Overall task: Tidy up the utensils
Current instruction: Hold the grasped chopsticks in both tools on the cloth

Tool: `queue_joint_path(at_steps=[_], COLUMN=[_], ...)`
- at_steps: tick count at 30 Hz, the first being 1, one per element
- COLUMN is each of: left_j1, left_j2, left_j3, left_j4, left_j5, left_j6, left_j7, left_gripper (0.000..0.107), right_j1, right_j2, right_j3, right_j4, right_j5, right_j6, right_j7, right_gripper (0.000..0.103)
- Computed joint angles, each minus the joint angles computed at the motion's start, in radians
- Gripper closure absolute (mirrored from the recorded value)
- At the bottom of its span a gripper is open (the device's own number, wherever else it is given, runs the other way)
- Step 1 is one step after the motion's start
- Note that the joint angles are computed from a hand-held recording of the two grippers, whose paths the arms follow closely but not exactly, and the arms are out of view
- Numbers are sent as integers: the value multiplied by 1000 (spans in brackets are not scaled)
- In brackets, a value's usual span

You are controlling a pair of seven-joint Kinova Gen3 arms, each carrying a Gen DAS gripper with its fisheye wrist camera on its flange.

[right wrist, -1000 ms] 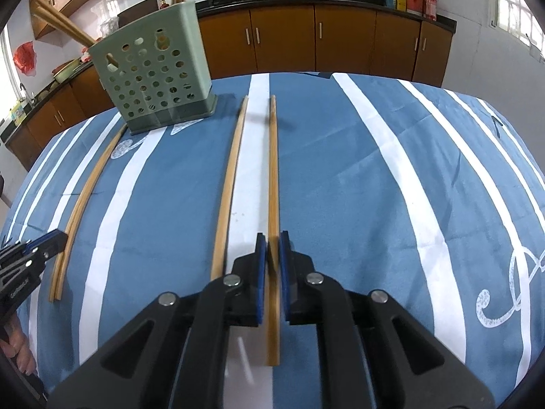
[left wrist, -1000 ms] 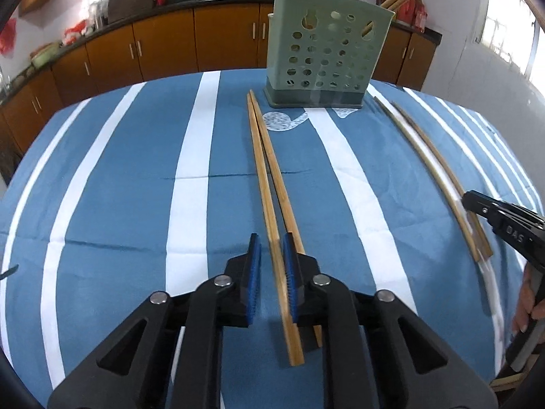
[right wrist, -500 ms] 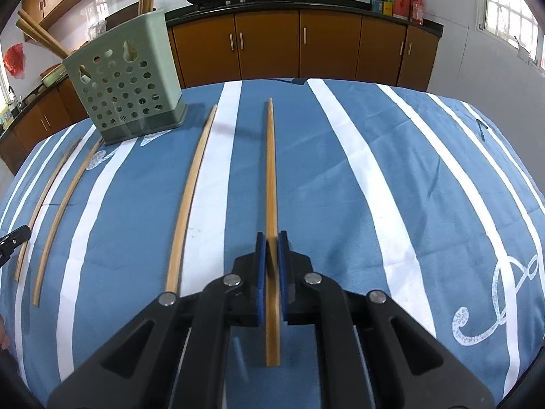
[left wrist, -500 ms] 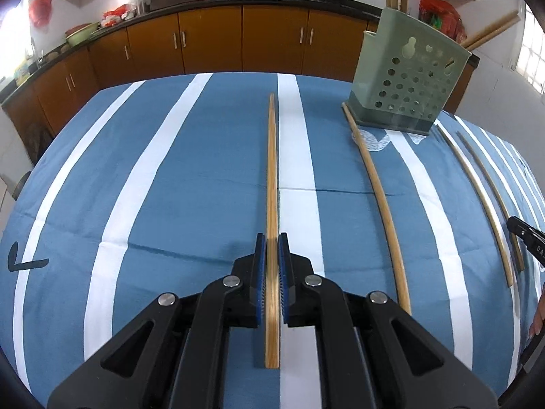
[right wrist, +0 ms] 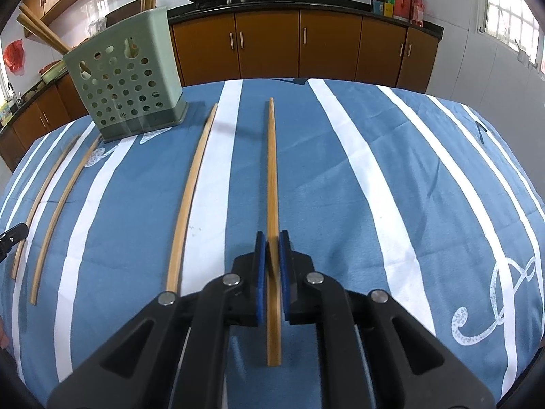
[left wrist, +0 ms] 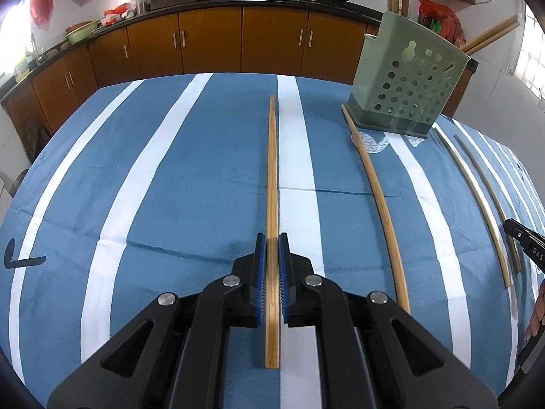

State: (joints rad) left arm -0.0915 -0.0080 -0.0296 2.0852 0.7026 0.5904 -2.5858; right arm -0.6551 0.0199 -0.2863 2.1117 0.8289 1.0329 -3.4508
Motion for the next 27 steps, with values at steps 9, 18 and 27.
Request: queue_joint_path(at_steps=[9, 18, 27], left_j1=[-8, -7, -8], left_j2=[3, 3, 3], left_j3=[-3, -2, -2], left_j4=[-1, 0, -1], left_j5=[16, 13, 14], left_j6=[9, 7, 8], left_j7=[-15, -12, -13], left_gripper=[99, 99, 99], right_j1=[2, 2, 2], right_j2=[-1, 1, 1], right_j3=[0, 1, 1], right_j4=[0, -3, -3], right_j5=[-2, -3, -3], right_j6=[3, 7, 5], right_j7=[7, 11, 11], right_gripper=[93, 93, 93])
